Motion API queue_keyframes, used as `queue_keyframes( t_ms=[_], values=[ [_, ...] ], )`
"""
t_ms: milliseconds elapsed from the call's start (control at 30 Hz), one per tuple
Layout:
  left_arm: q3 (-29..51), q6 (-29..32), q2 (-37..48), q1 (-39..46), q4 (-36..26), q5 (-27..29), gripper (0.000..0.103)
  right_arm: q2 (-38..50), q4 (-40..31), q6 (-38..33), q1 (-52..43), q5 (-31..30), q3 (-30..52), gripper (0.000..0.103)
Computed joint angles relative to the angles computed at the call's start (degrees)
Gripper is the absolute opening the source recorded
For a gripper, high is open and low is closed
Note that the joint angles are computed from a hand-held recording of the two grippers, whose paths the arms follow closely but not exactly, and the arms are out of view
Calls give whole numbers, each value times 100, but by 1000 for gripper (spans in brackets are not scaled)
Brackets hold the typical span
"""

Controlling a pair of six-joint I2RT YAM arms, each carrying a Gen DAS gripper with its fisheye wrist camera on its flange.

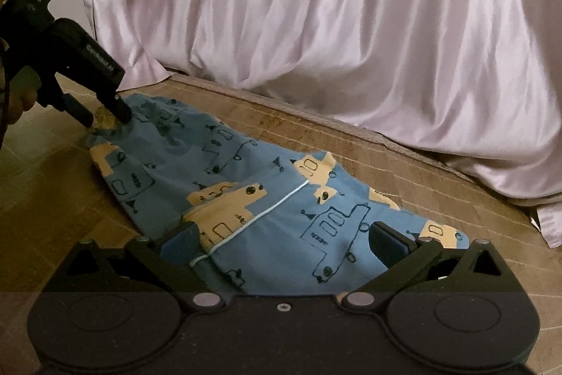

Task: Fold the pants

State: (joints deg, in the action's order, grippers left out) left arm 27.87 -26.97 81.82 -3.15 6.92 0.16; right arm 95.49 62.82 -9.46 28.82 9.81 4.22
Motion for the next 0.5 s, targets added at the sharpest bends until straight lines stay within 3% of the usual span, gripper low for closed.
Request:
queue_keyframes(
  t_ms=[100,167,267,300,367,500],
  values=[
    [10,-179,56,63,43,169,65,28,10,-16,30,10,13,102],
    [-37,-353,68,173,151,453,50,25,12,-6,19,-12,12,102],
    [-4,-641,66,318,64,656,37,9,-25,11,-32,-75,16,102],
    [39,-770,109,389,7,721,28,-7,-54,22,-41,-89,22,102],
    [51,-1019,140,510,-1,834,24,-42,-141,36,-55,-118,45,102],
    [32,-928,-18,155,-31,275,18,-138,-531,33,-109,-197,160,102]
  ],
)
